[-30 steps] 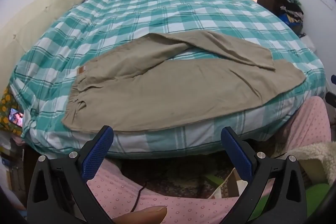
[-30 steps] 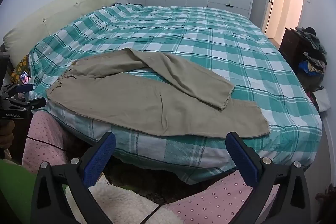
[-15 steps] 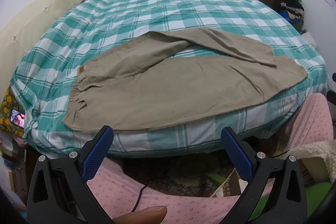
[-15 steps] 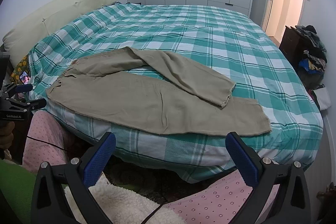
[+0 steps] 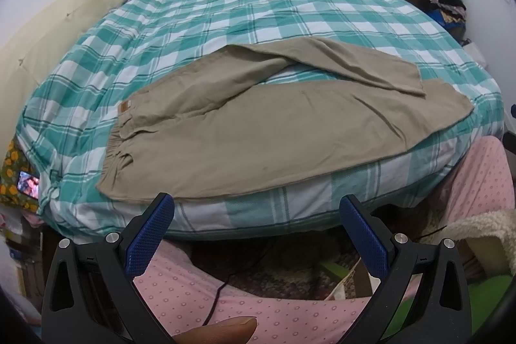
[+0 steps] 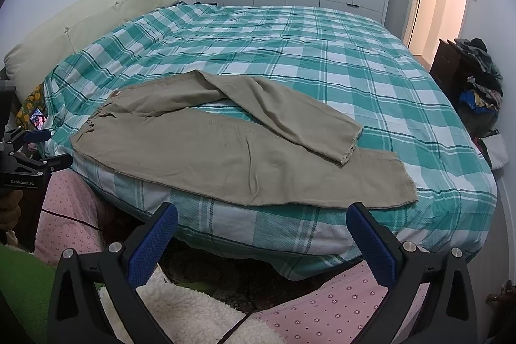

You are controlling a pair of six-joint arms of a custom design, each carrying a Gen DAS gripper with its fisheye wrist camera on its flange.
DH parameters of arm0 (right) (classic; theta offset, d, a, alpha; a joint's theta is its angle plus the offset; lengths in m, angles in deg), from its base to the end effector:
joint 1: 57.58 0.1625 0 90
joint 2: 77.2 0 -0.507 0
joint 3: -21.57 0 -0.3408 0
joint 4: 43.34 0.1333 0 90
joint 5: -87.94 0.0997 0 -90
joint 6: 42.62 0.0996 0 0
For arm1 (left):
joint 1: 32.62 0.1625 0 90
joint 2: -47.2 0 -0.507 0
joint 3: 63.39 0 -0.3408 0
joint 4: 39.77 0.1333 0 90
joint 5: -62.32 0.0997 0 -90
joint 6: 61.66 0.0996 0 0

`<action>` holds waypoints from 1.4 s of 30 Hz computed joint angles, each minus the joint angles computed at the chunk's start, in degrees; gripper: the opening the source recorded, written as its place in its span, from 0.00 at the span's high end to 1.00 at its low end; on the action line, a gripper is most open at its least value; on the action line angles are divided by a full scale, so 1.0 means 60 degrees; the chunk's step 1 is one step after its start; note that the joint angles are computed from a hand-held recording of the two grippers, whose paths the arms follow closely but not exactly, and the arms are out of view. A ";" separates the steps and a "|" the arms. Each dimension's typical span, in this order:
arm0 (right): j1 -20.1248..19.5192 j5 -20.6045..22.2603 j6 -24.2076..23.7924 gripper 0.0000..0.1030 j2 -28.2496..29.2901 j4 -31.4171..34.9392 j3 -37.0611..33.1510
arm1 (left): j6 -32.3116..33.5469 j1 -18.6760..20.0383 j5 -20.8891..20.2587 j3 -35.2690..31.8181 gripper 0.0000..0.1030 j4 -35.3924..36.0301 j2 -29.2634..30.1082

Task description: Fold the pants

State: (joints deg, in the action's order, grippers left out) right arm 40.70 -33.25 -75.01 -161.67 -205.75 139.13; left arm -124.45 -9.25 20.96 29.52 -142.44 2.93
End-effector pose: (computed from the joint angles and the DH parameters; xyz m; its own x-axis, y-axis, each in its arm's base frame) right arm 0.1479 -0.4489 0.4783 -0.6951 -0.2399 0.6777 -0.5729 0.7544 -0.3205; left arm -0.4960 -0.4410 0.1488 -0.5955 0.0718 -0.8001 0.4665 0.8418 -0.2717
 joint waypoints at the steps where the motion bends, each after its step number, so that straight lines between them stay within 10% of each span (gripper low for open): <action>1: 0.0011 -0.0006 0.0003 0.00 0.0012 0.0001 -0.0005 | -0.0003 0.0000 -0.0016 -0.0003 0.01 0.0026 0.0003; 42: 0.0108 0.0055 0.0135 0.00 0.0125 -0.0233 0.0242 | -0.0066 0.0059 -0.0270 -0.0152 0.01 0.0458 0.0133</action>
